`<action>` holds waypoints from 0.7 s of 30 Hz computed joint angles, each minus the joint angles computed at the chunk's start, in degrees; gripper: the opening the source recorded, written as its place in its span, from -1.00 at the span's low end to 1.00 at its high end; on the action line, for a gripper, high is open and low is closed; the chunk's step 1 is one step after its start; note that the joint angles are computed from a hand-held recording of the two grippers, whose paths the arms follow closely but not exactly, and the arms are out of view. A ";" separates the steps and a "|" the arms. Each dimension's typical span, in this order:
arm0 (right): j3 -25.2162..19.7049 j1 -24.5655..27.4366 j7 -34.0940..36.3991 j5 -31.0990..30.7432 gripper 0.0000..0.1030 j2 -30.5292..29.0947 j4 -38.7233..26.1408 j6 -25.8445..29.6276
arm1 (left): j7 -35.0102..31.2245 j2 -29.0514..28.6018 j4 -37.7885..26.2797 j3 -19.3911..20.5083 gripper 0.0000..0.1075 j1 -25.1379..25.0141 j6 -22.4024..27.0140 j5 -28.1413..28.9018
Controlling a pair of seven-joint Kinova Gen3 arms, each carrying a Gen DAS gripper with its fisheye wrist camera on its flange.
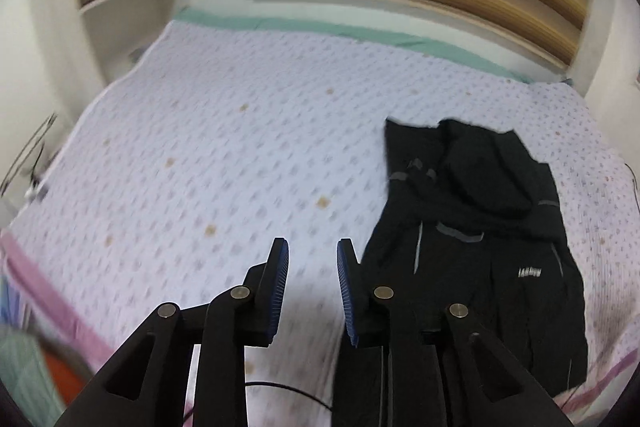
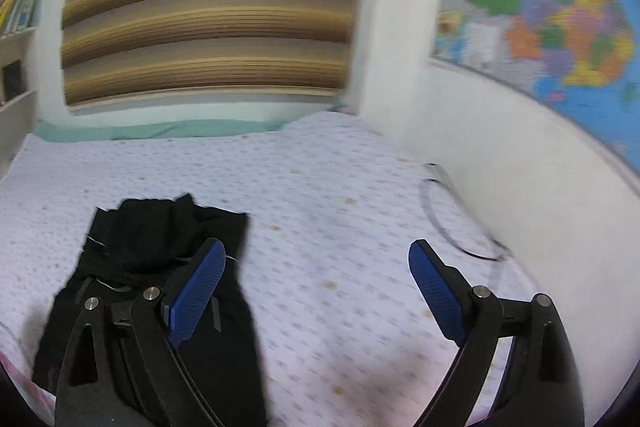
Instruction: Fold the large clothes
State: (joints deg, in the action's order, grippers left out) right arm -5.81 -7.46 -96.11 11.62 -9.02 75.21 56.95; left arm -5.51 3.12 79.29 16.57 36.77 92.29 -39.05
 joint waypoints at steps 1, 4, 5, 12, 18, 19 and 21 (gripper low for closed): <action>0.14 0.44 0.74 0.26 0.85 -1.11 0.63 0.65 | 1.24 -0.30 0.70 0.35 -0.50 0.56 0.44 0.51; -2.60 5.92 6.40 -2.05 0.91 -2.98 2.44 2.67 | 5.99 -1.85 3.14 1.51 -0.44 3.35 2.23 2.18; -4.58 8.57 8.28 -3.55 0.91 -2.90 2.88 3.37 | 8.04 -2.96 4.62 2.49 -0.39 3.66 1.58 2.76; 3.82 1.18 16.98 -18.18 0.91 2.69 10.52 7.12 | 9.56 -5.49 16.24 9.40 -0.03 -7.15 -13.34 13.09; 4.35 -0.39 21.07 -23.50 0.91 10.71 16.37 9.88 | 9.19 -2.44 24.27 0.59 -0.03 -4.12 -27.32 23.32; 3.37 0.77 22.01 -24.90 0.91 12.50 16.90 11.27 | 9.39 -1.91 25.43 0.82 -0.03 -4.49 -29.65 24.39; 3.83 -0.09 21.54 -24.91 0.91 14.42 18.24 12.26 | 7.41 -0.82 27.68 0.07 -0.03 -4.51 -34.30 27.12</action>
